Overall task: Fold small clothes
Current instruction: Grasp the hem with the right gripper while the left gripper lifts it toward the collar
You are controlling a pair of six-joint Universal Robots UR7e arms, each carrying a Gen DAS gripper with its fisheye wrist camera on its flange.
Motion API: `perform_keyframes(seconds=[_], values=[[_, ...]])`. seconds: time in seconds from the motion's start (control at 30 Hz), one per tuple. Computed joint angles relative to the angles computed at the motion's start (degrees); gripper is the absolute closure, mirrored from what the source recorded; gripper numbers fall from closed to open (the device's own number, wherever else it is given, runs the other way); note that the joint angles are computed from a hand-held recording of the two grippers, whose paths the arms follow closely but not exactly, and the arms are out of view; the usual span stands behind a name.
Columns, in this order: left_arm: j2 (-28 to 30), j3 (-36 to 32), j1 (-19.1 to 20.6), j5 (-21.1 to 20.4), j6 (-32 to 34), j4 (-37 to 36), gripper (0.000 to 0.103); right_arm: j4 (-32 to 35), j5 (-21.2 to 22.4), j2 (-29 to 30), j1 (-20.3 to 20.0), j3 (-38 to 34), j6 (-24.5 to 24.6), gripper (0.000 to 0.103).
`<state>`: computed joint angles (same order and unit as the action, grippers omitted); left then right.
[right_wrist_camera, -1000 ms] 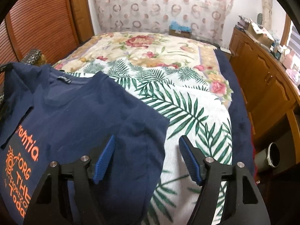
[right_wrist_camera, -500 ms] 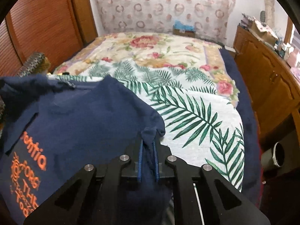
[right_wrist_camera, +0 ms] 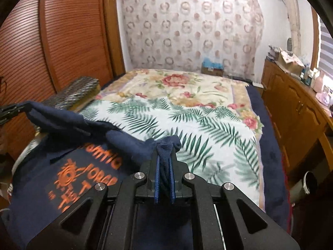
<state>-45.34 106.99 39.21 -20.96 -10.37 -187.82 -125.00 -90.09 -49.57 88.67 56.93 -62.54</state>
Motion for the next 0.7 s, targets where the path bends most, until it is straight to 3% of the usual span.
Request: perform_keyframes(seconds=[0.13, 0.27, 0.47, 0.57, 0.7], values=[[-1.5, 4.7, -2.5, 2.7, -3.8, 0.4, 0.096, -0.5, 2.6, -6.8, -1.8, 7.8, -1.1, 0.098], [-4.9, 7.9, -3.8, 3.5, -12.7, 9.6, 0.096, -0.1, 3.5, -10.8, -3.1, 11.6, -1.5, 0.098], [-8.6, 11.9, -7.4, 5.1, -24.7, 19.9, 0.095, 2.0, 0.8, -13.7, -2.5, 13.0, -3.7, 0.098], [-10.8, 13.0, -8.5, 5.6, -33.7, 29.3, 0.092, 3.2, 0.9, -15.5, -2.5, 13.9, -4.2, 0.098], [-12.7, 13.9, -8.2, 6.1, -40.7, 37.0, 0.087, 5.4, 0.5, -17.0, -3.5, 15.0, -3.4, 0.098]])
